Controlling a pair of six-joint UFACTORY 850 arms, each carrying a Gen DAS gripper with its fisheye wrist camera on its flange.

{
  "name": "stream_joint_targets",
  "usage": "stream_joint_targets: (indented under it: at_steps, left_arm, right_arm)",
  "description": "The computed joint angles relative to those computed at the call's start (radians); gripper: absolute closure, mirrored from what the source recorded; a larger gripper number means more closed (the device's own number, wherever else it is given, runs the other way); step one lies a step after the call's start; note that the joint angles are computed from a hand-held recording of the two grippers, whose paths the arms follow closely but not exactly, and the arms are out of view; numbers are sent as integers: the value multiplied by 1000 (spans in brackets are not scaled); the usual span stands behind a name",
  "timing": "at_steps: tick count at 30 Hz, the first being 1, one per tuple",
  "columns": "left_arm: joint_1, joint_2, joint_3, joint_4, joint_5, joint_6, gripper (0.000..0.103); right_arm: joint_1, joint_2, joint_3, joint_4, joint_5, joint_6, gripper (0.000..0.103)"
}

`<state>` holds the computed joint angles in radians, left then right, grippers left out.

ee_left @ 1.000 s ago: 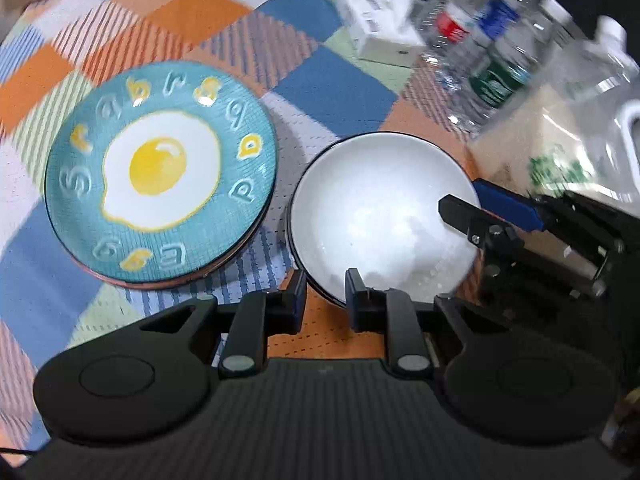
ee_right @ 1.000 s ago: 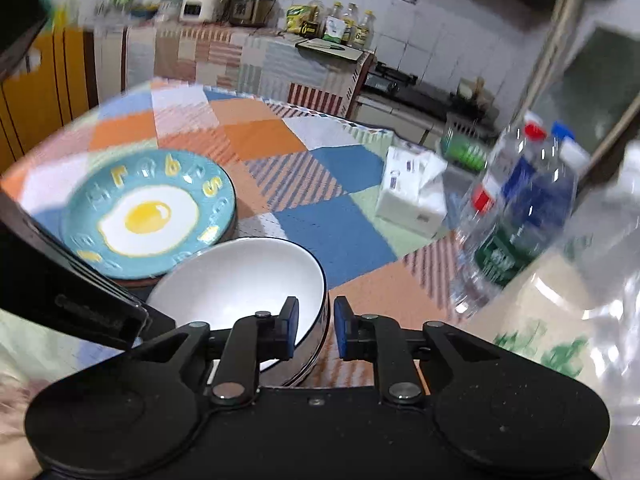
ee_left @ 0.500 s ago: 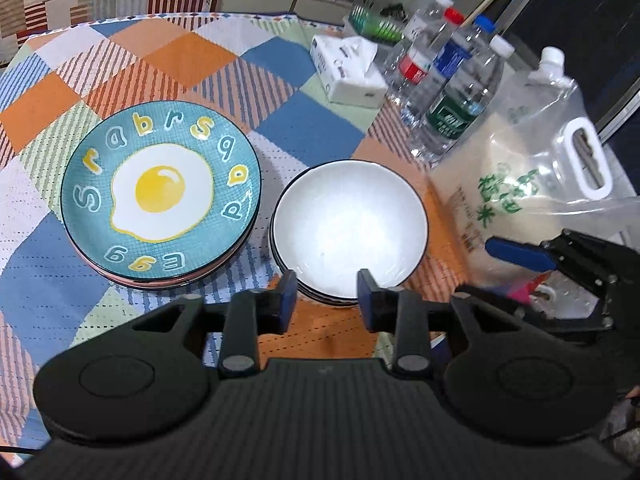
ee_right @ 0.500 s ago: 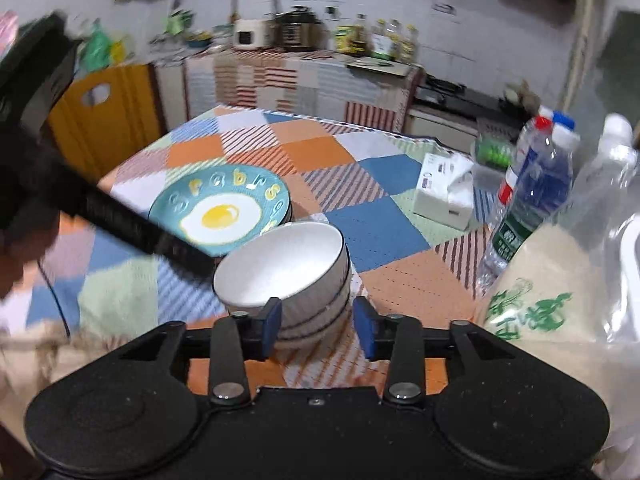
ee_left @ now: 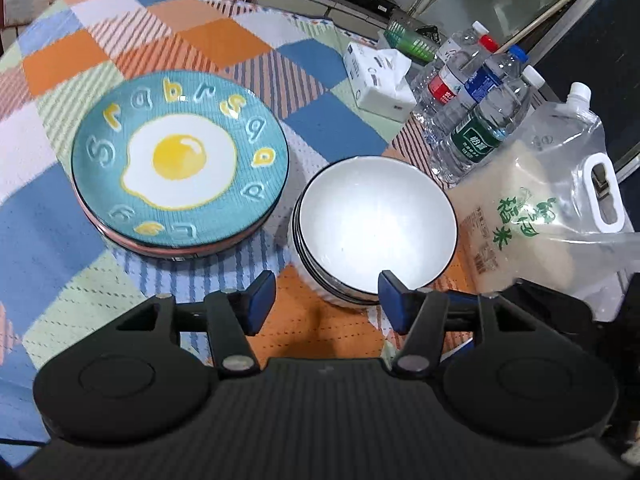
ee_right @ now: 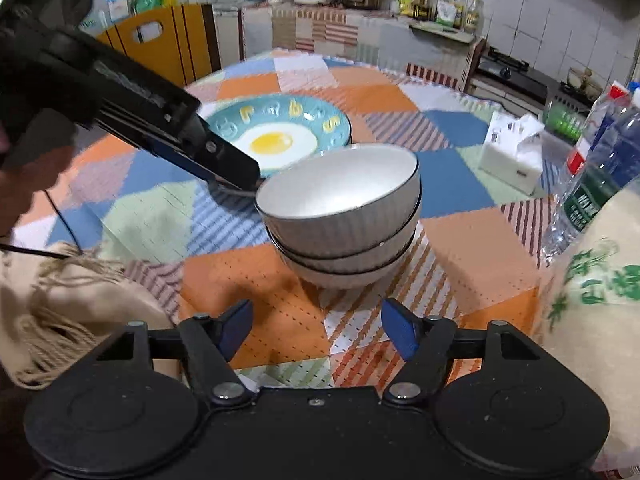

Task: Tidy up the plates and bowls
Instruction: 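Grip the rim of the three-bowl stack with both tools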

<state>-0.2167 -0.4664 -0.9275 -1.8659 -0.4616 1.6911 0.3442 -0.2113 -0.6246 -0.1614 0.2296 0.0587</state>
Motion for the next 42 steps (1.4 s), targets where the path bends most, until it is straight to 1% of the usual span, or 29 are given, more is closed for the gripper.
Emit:
stream_joint_targets:
  at_steps: [2,3,4,5,7,9,12,13,15,16,19,22,23,25,28,30,32,35,36,39,42]
  left_arm:
    - [5,-13,1,-39,-19,25,44]
    - [6,-22,-1,-61,-30,37,42]
    - [7,-32,-5,-73,-40,43,41]
    - [7,-45,-13,-71,-49,36,41]
    - [7,-78,-40,-26,-59,-21,41]
    - [6,-107,-60,-25,-69,-46,41]
    - [5,-146,-86,-38,-85,-82,42]
    - [7,-157,-88,-55,-101,-77,42]
    - [9,-176,-94,-77,-121,-79,43]
    - [11,-188,-98,-86,-131,-86,45]
    - [14,-207,-105,-94,-150,-104,47]
    - [13,-220,-111,-119,-175,-61,49]
    - [10,-225,-118,-123,-174,-42,49]
    - [11,-232,-128,-123,-168,-42,49]
    - [20,-254,-147,-87,-206,-105,52]
    - [18,-261,-155,-74,-205,-131,54]
    - [17,-268,-161,-55,-204,-159,56]
    - [19,-270,-157,-70,-212,-175,56]
    - [18,-270,-156,-78,-211,-172,57]
    - [19,-269,-152,-90,-210,-161,59]
    - [17,-261,-149,-82,-198,-143,60]
  right_arm:
    - [5,-33,-20,58,-1,-46,26]
    - [4,-52,-29,65,8,-46,18]
    - [5,-74,-38,95,23,-64,14]
    - [10,-95,-47,158,36,-111,12]
    - [12,-128,-58,174,65,-119,12]
    - [14,-152,-69,176,84,-118,12]
    - [22,-180,-79,293,134,-219,12]
    - [21,-188,-78,303,160,-233,12]
    - [13,-200,-74,259,210,-214,12]
    - [8,-205,-73,222,225,-196,12]
    - [10,-218,-66,207,276,-197,11]
    - [1,-237,-67,169,312,-166,11]
    - [-5,-243,-66,145,325,-146,11]
    - [-12,-254,-74,121,328,-121,11]
    - [-16,-274,-95,104,321,-106,11]
    - [-17,-286,-104,100,325,-102,11]
    - [-13,-298,-107,118,344,-123,11]
    - [-1,-315,-107,167,386,-164,9]
    - [-3,-322,-109,158,399,-152,8]
    - [-9,-323,-118,136,386,-127,7]
    - [-3,-319,-120,155,373,-120,8]
